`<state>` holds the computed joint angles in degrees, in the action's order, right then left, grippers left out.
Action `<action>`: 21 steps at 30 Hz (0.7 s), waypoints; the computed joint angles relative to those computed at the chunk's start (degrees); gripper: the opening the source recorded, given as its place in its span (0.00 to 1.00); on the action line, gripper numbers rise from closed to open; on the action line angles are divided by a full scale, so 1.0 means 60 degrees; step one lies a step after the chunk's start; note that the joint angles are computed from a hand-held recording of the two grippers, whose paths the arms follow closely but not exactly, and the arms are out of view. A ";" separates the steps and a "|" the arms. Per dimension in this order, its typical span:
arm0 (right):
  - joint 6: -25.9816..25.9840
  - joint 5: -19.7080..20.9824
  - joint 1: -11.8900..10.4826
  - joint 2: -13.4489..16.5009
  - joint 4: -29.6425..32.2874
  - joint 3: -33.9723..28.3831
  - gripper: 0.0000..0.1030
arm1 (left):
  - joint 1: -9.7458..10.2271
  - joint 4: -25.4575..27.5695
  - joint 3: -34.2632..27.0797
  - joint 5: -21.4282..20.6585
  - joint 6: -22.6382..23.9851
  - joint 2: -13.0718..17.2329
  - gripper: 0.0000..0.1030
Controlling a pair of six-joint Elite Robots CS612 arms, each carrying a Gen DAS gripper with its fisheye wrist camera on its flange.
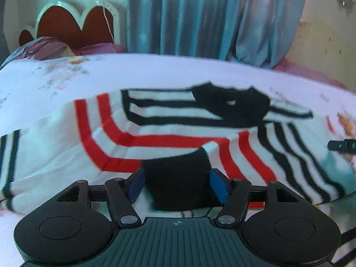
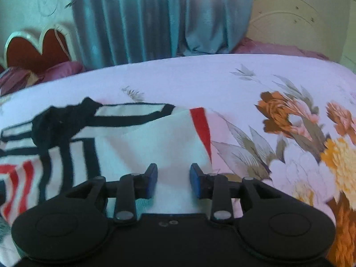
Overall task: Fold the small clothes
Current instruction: 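Release the cuff from the right gripper and lift away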
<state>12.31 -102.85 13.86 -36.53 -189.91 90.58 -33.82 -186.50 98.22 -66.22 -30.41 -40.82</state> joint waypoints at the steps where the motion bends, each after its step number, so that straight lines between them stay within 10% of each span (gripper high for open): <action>1: -0.0017 0.0143 0.0048 -0.0088 -0.0172 0.0118 0.39 | -0.0001 -0.0089 0.0179 0.0075 -0.0010 -0.0115 0.63; 21: -0.0532 0.2611 0.1546 0.0063 0.0001 -0.0476 0.46 | 0.1135 -0.0240 0.3370 0.1420 -0.4114 -0.1641 0.71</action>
